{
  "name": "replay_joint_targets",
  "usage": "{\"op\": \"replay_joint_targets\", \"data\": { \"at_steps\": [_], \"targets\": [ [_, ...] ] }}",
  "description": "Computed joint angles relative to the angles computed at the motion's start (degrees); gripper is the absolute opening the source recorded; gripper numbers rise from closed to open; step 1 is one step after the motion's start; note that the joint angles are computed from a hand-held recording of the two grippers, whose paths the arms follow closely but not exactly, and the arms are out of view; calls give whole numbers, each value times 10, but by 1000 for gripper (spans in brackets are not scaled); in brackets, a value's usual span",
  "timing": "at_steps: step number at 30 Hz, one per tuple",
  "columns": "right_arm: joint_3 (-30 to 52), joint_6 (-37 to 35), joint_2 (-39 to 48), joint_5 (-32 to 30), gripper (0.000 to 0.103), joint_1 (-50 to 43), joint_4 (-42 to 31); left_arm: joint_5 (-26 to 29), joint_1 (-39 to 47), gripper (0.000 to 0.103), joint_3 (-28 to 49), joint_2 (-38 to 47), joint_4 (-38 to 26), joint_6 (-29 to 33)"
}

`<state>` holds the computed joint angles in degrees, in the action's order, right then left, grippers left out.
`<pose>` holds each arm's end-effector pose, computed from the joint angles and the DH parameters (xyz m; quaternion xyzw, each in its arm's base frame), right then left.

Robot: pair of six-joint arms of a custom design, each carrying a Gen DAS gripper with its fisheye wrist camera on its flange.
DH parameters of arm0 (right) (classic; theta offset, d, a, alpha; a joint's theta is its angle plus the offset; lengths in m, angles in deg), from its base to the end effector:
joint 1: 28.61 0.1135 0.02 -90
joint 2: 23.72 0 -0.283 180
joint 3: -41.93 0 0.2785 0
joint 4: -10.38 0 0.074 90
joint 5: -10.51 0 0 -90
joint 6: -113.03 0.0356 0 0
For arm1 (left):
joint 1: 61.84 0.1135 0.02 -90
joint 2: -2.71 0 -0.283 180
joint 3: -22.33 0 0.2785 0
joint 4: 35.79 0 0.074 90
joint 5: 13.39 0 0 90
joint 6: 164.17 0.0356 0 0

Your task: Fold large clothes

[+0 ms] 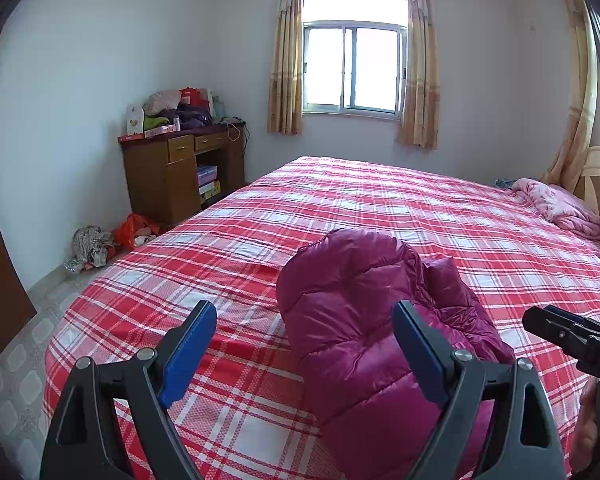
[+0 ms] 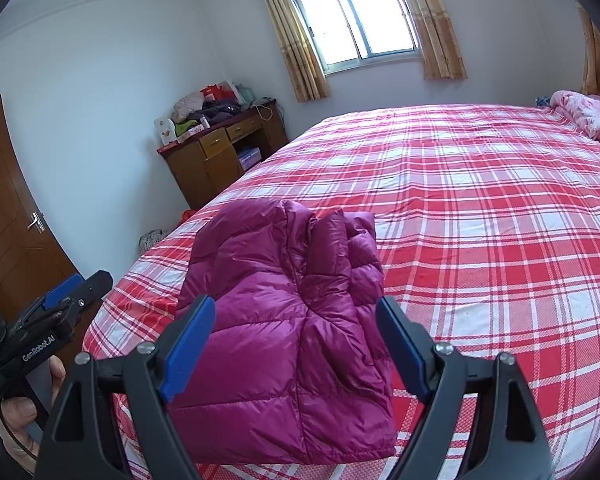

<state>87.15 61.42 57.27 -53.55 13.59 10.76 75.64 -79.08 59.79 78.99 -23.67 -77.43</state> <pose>0.2239 0.1820 0.1688 0.0741 0.8689 0.1370 0.4699 0.2559 -0.0788 0.1646 0.0992 0.8455 -0.0863 0.5176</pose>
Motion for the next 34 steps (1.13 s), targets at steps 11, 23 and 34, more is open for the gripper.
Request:
{"op": "replay_joint_targets", "data": {
  "at_steps": [11,23,34],
  "targets": [
    [-2,-1,-3,2,85,1,0,-17,-14,90,4,5,-6,12],
    [-1,-7,-6,2,85,3,-6,-20,-20,90,8,17,-10,16],
    [-6,-7,-10,1,85,2,-7,-37,-33,90,1,17,5,21]
  ]
}}
